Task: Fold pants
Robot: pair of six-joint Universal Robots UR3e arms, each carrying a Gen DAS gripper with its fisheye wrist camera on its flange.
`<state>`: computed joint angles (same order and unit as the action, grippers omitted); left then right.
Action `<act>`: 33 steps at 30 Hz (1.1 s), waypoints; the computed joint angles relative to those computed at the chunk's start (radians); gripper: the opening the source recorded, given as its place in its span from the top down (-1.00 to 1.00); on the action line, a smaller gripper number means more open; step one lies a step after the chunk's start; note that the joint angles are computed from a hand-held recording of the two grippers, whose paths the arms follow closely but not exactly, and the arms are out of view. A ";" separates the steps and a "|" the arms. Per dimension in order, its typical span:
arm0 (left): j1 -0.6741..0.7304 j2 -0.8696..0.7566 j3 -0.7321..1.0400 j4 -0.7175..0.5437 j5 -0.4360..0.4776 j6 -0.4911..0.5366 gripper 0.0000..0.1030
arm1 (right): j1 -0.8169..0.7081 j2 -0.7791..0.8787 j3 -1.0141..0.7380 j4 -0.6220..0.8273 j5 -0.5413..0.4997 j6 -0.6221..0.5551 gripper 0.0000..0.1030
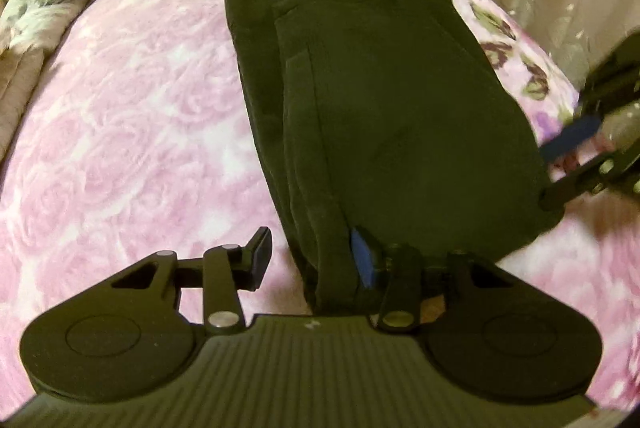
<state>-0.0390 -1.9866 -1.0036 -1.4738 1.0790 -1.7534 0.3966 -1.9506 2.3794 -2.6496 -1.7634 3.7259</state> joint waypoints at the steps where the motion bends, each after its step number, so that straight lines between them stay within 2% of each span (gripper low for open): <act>1: 0.009 0.007 0.014 -0.018 -0.005 0.012 0.21 | 0.050 0.003 -0.052 0.061 -0.057 -0.017 0.22; 2: 0.019 0.015 0.031 -0.040 -0.012 0.026 0.22 | 0.127 0.039 -0.121 0.114 -0.131 -0.038 -0.01; 4: 0.055 0.056 0.030 -0.077 -0.040 0.097 0.24 | 0.248 0.099 -0.217 0.181 -0.237 -0.083 -0.18; 7: 0.110 0.127 -0.001 -0.129 -0.081 0.246 0.22 | 0.332 0.234 -0.313 0.187 -0.309 -0.243 -0.18; 11: 0.167 0.244 -0.149 -0.146 -0.132 0.517 -0.13 | 0.317 0.458 -0.329 0.063 -0.328 -0.439 -0.18; 13: 0.180 0.296 -0.244 -0.132 -0.140 0.654 -0.24 | 0.303 0.519 -0.319 0.072 -0.331 -0.518 -0.18; 14: 0.185 0.320 -0.296 -0.115 -0.141 0.721 -0.25 | 0.309 0.546 -0.283 0.002 -0.361 -0.575 -0.11; 15: 0.187 0.343 -0.347 -0.094 -0.139 0.780 -0.25 | 0.299 0.534 -0.256 -0.028 -0.357 -0.588 0.18; 17: 0.195 0.376 -0.431 -0.061 -0.153 0.895 -0.26 | 0.265 0.467 -0.207 -0.040 -0.326 -0.587 0.37; 20: 0.177 0.396 -0.522 0.043 -0.176 0.933 -0.26 | 0.204 0.332 -0.173 0.014 -0.260 -0.583 0.54; 21: 0.169 0.398 -0.539 0.070 -0.186 0.943 -0.26 | 0.201 0.282 -0.206 0.089 -0.247 -0.562 0.58; 24: 0.134 0.388 -0.570 0.166 -0.211 0.961 -0.26 | 0.138 0.156 -0.229 0.195 -0.175 -0.569 0.60; 26: 0.115 0.372 -0.554 0.184 -0.217 0.977 -0.25 | 0.110 0.085 -0.274 0.297 -0.140 -0.574 0.60; 28: 0.101 0.360 -0.527 0.189 -0.208 0.993 -0.03 | 0.062 0.033 -0.294 0.353 -0.090 -0.590 0.60; 29: 0.095 0.359 -0.522 0.197 -0.200 0.996 0.23 | 0.071 0.015 -0.314 0.392 -0.089 -0.578 0.60; 33: 0.057 0.332 -0.404 0.133 -0.140 0.890 0.54 | 0.095 -0.006 -0.410 0.509 -0.078 -0.557 0.62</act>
